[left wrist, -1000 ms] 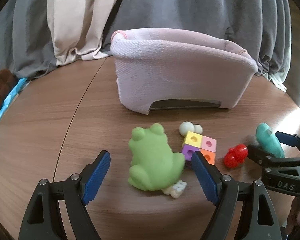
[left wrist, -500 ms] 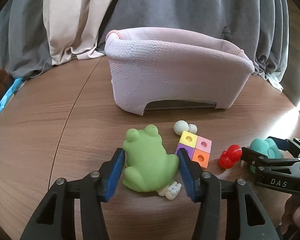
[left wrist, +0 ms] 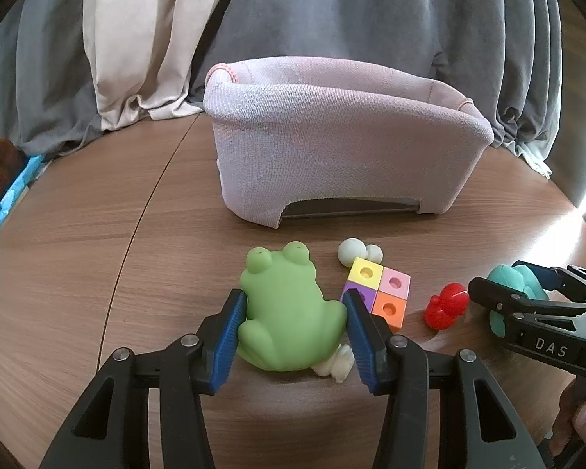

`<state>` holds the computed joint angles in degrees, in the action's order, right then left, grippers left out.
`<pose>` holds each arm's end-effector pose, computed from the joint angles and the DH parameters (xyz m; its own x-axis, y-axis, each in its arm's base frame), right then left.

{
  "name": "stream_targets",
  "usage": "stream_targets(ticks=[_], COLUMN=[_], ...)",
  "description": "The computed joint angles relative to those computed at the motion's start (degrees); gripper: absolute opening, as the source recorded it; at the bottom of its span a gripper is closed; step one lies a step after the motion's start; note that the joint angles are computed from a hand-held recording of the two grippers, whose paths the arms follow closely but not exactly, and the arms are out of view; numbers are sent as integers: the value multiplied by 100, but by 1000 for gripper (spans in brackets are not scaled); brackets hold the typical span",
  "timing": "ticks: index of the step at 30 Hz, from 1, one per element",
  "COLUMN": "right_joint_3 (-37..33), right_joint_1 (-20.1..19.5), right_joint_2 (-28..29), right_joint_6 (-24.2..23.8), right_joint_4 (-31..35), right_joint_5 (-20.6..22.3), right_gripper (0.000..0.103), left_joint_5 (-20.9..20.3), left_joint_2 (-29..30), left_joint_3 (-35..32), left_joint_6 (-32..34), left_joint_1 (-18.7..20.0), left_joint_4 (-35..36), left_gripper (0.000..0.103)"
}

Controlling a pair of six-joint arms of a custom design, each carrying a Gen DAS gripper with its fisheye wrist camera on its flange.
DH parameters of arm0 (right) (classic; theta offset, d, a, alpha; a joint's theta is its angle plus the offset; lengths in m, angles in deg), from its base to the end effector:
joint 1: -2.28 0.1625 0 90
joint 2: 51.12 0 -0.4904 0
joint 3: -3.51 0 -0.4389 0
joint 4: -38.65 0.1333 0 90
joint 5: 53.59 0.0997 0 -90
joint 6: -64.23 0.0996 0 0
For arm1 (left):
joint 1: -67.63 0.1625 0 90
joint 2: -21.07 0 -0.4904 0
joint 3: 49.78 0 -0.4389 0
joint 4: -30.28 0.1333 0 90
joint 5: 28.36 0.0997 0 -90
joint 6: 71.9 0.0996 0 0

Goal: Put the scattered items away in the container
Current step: 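Grasp the green frog with the left tool while the right tool grasps the teal flower cushion, then lift and carry the frog with the left tool while the right tool carries the cushion to the basket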

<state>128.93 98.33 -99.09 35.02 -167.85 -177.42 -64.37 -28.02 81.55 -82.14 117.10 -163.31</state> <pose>0.1357 -0.5420 0.0969 -0.7133 -0.1489 0.6848 -0.4926 0.8016 -0.3389 -0.1589 -0.5149 0.0800 -0.7357 0.0299 -0.6767 0.4821 0.7248 -0.4922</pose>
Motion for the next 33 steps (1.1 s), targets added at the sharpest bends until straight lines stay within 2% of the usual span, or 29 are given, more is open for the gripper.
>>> stream_targets(ticks=[20, 33], right_joint_3=[18, 205], right_joint_1=[132, 390], right_joint_2=[-82, -204], right_joint_6=[-30, 68], right_joint_4=[-169, -371], right_joint_5=[70, 80], right_gripper=[68, 68], left_joint_5=[125, 214], left_joint_2=[-104, -238], left_joint_3=[82, 140], left_joint_6=[15, 64], left_joint_1=[-156, -296], left_joint_4=[-53, -144], left_gripper=[47, 47])
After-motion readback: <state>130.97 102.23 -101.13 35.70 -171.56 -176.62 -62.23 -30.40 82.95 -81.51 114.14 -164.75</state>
